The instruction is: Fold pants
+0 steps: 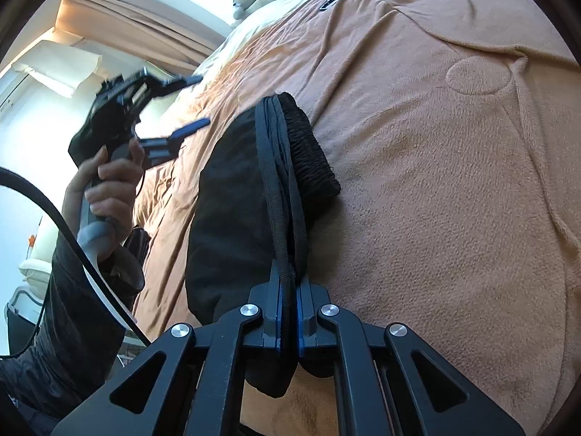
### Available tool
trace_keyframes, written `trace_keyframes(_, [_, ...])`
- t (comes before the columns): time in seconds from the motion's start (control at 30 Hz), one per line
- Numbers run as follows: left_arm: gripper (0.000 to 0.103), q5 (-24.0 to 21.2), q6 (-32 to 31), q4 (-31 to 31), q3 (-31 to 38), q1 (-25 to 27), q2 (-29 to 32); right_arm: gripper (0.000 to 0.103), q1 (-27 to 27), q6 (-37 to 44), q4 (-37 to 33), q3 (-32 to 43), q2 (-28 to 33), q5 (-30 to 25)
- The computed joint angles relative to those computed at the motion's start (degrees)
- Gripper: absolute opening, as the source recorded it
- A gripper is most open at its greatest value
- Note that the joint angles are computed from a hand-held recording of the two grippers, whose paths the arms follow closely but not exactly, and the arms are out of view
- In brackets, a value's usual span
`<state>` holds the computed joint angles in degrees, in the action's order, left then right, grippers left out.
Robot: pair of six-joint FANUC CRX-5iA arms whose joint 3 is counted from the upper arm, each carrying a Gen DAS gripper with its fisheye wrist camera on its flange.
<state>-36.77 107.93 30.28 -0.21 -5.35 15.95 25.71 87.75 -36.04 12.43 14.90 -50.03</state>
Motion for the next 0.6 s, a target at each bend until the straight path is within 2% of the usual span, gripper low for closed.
trace_keyframes(0.23, [0.068,0.76,1.9,-1.54,-9.28,1.37,-6.49,0.002,0.5,-1.38,1.86,-0.92,-0.99,-0.51])
trace_keyframes(0.47, [0.067,4.26,-3.76,7.58,-19.98,0.51,-10.8,0.003,2.97,-7.05,8.91,-1.83,-1.91,-1.1])
trace_keyframes(0.5, [0.067,4.84,-4.95,9.74,-21.5,0.17,-11.25,0.007,3.36,-8.01,10.26,-1.57,-1.87,-1.41])
trace_keyframes(0.57, [0.067,6.61,-7.5,14.21,-24.76,-0.7,-12.39,0.021,3.88,-9.49,12.46,-0.91,-1.81,-1.62])
trace_keyframes(0.6, [0.066,7.27,-8.29,15.65,-25.88,-1.05,-12.83,0.038,3.86,-9.64,12.6,-0.55,-1.8,-1.4])
